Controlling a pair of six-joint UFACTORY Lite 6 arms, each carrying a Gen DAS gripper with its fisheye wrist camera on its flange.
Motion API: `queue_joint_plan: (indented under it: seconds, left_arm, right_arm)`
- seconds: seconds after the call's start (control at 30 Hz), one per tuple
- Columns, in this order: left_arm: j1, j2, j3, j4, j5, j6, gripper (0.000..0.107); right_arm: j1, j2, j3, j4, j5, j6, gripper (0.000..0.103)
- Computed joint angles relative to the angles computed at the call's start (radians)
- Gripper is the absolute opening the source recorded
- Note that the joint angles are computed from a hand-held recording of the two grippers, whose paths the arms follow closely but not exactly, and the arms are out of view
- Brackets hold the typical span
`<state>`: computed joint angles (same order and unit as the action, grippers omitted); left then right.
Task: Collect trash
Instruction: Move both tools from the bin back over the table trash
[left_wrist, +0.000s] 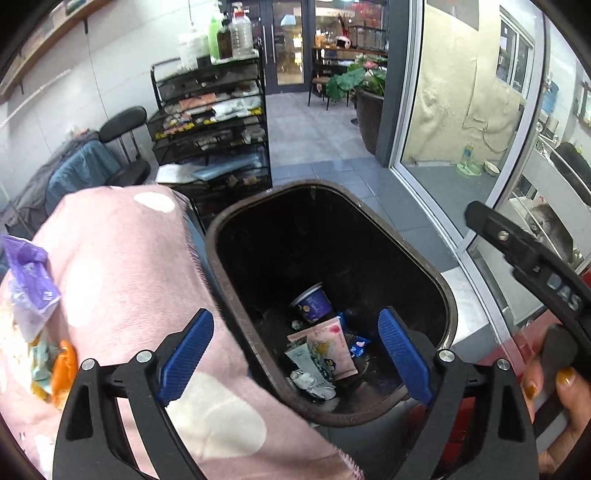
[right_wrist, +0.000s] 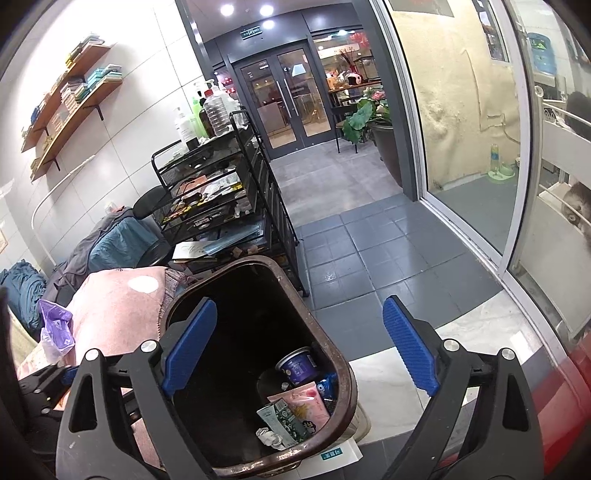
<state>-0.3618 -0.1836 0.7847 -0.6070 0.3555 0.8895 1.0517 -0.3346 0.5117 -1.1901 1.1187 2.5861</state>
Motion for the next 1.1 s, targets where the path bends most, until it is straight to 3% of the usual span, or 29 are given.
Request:
queue_joint_plan:
  seconds: [0.33,0.47,0.73,1.1]
  left_arm:
    - [0.197,-0.318,-0.173,-0.189,0.040,0.248,0.094]
    - [0.389,-0.400,-0.203,-0.354,0.161,0.434,0.094]
    - [0.816,-0.357,-0.150,-0.471,0.459,0.640,0.094]
    - [1.209,-0.115,-0.013,-0.482,0.583,0.874,0.094]
  right_arm:
    - [-0.003,0.056,0.038,-0.093,-0.089,0.025,0.092]
    - [0.000,0.107,0.083,-0.143,-0.130,0.031,0.093]
    - [0.005,0.288,0.257,-0.215,-0.223,-0.003,0.092]
    - [0.033,0.546,0.552,-0.261,-0.322,-0.102,0.096]
